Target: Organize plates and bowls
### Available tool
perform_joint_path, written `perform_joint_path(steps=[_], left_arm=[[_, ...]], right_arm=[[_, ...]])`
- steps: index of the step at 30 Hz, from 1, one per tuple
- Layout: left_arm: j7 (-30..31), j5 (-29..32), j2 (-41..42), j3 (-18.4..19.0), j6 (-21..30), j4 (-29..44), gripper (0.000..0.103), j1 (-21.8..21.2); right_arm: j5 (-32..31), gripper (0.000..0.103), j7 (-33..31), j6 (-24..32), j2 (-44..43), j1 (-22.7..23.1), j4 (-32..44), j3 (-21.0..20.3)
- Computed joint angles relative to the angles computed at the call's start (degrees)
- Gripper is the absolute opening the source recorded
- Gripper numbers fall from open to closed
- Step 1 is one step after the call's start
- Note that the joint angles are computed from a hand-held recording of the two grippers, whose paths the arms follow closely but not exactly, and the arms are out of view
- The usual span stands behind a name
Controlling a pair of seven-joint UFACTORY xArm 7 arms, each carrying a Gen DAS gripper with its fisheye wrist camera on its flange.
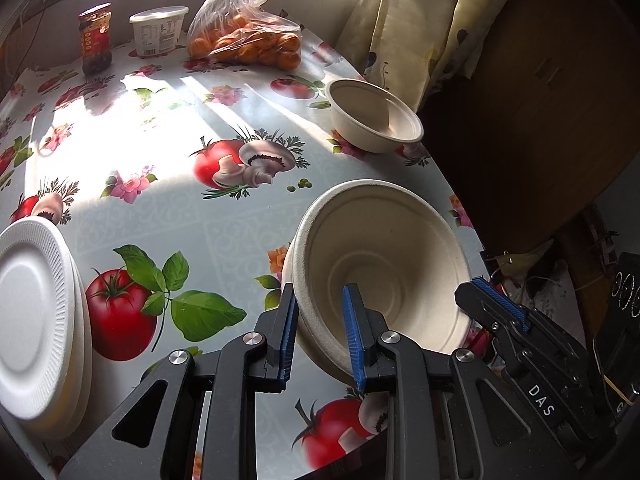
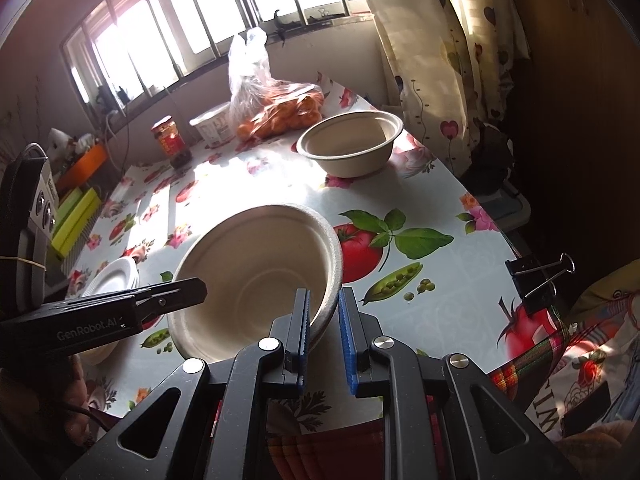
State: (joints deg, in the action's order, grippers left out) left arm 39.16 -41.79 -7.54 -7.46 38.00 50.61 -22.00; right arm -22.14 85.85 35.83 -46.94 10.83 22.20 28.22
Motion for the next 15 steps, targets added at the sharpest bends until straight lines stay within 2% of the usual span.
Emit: perform_joint_path(steps=[11, 15], left_arm=[[-0.33, 0.36, -0.32, -0.02, -0.96, -0.49, 0.024, -0.19], [-0.53, 0.28, -0.49, 0.02, -1.4, -0.7, 0.031, -0.24]], right_arm=[[-0.18, 0.016, 0.18, 0.28, 0.15, 0.11, 0.06, 0.05], [-0.2, 0.016, 0.23, 0.18, 0.16, 0.16, 0.01, -0.01]])
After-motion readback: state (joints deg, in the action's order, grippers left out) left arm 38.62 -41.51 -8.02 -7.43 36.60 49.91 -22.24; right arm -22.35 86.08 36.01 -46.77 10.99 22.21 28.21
